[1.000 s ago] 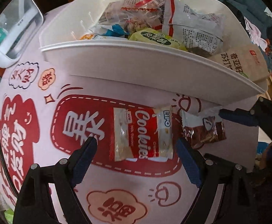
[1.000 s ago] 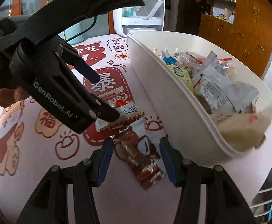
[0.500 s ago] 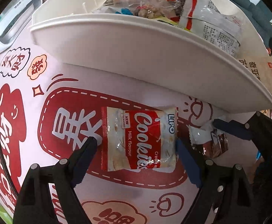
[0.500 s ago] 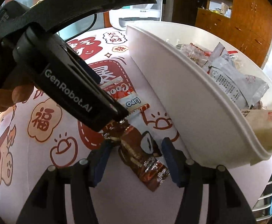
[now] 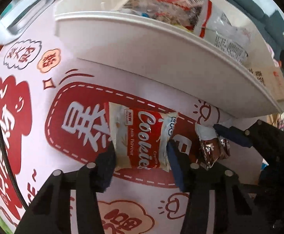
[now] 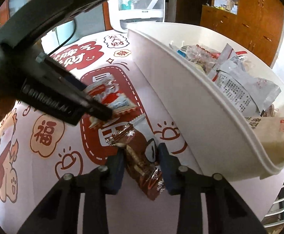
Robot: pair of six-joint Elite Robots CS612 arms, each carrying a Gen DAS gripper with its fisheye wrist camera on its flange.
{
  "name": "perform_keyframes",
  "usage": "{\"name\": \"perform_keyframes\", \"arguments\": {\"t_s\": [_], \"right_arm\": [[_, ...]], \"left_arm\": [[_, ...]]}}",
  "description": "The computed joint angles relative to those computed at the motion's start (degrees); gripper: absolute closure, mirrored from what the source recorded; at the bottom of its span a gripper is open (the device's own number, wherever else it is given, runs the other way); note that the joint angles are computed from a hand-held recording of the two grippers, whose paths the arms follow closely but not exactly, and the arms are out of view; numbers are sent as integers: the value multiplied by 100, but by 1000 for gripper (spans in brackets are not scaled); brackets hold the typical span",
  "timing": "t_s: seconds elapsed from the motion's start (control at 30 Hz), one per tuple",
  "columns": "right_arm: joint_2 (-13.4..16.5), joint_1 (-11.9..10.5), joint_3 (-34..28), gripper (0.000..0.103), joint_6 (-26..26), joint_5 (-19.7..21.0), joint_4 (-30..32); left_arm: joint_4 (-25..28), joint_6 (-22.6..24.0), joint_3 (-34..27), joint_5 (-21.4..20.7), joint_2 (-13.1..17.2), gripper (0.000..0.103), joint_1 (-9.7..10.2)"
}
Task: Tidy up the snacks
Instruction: 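Grasp the red-white Cookies bar with the left gripper while the right grasps the brown wrapper, then carry both snacks into the white tray and open both grippers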
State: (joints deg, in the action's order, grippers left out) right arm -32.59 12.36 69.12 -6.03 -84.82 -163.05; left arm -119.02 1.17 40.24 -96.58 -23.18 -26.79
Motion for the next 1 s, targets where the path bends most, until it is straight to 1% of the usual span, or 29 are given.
{"name": "perform_keyframes", "arguments": {"t_s": [0.1, 0.17, 0.27, 0.33, 0.53, 0.6, 0.63, 0.67, 0.77, 0.87, 0.93, 1.0], "right_arm": [[-46, -29, 17, 74, 182, 86, 101], [-67, -33, 35, 75, 191, 104, 100], [-129, -34, 94, 75, 190, 212, 47], [-187, -32, 145, 75, 173, 285, -20], [-416, -42, 317, 75, 159, 522, -383], [-499, -59, 368, 75, 167, 579, -505], [-536, -69, 386, 75, 167, 596, -558], [-564, -80, 381, 75, 172, 614, -603], [-700, -157, 385, 75, 189, 706, -777], [-751, -222, 365, 75, 199, 781, -848], [-775, -319, 252, 75, 174, 923, -849], [-782, -352, 225, 75, 150, 972, -841]], "left_arm": [[-248, -69, 357, 164, -176, 55, -4], [-400, -177, 614, 270, -311, 55, -13], [-681, -393, 1028, 165, -546, 55, 20], [-948, -540, 1358, 170, -726, 55, 13], [-1569, -1084, 2019, 260, -1223, 55, 12], [-1908, -1296, 2288, 356, -1436, 55, -6], [-1933, -1380, 2236, 400, -1442, 55, -28], [-2080, -1501, 2342, 482, -1538, 55, -45], [-2293, -1851, 2374, 615, -1657, 55, -113], [-2538, -2208, 2485, 871, -1829, 55, -218], [-2670, -2420, 2471, 1028, -1848, 55, -268], [-2781, -2661, 2455, 1145, -1877, 55, -300]]}}
